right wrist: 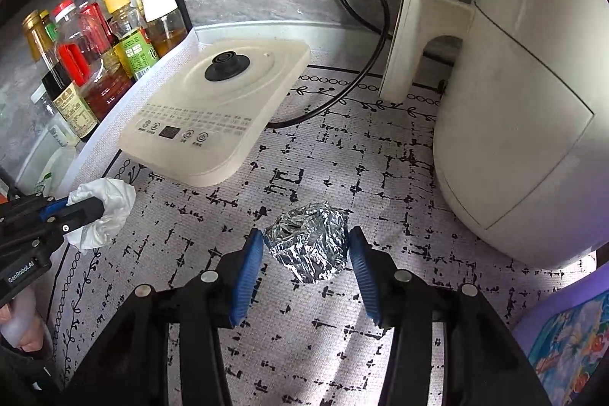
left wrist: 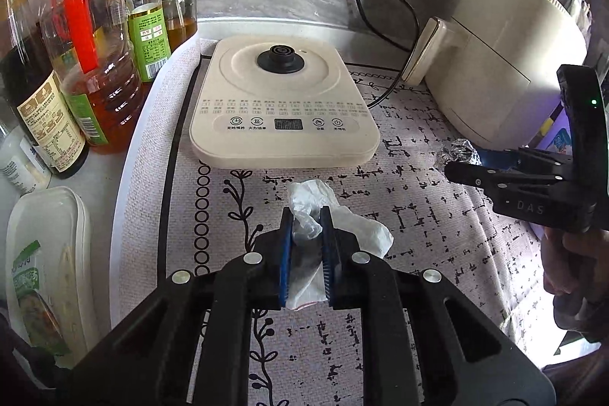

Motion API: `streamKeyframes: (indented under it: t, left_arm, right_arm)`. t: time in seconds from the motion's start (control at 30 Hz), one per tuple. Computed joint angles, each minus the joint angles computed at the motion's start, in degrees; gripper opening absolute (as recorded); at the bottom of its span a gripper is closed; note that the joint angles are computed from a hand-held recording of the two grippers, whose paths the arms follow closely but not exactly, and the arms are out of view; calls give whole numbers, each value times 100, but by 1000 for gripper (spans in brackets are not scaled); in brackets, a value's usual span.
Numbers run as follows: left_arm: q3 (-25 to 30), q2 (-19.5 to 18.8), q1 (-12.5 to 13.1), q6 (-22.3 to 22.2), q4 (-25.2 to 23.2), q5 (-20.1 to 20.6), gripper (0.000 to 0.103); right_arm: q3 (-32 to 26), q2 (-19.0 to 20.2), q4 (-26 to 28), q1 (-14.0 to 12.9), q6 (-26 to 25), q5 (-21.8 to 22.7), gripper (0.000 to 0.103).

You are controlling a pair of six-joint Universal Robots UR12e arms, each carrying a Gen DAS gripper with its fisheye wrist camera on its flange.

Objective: Collect trash
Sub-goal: 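Carry the tissue with the left tool into the bucket while the right tool drops the foil ball there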

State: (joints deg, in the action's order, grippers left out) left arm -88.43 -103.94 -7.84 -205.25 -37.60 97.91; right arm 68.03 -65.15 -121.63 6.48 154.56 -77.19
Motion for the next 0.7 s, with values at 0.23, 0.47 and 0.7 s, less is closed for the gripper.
streamKeyframes:
  t: [0.23,0.47,0.7]
  left_arm:
    - [47,86,-69,36,83,-50,14]
    - [383,31,-267,387,482,-109,14]
    - [774,-129,-443,676,741,-363,14]
  right_arm:
    - [370,-460,-519,-89,70,358,47]
    - [634,-911,-1221,-269,413,602,47]
    - [820,-1229,-1886,-560,919,597,47]
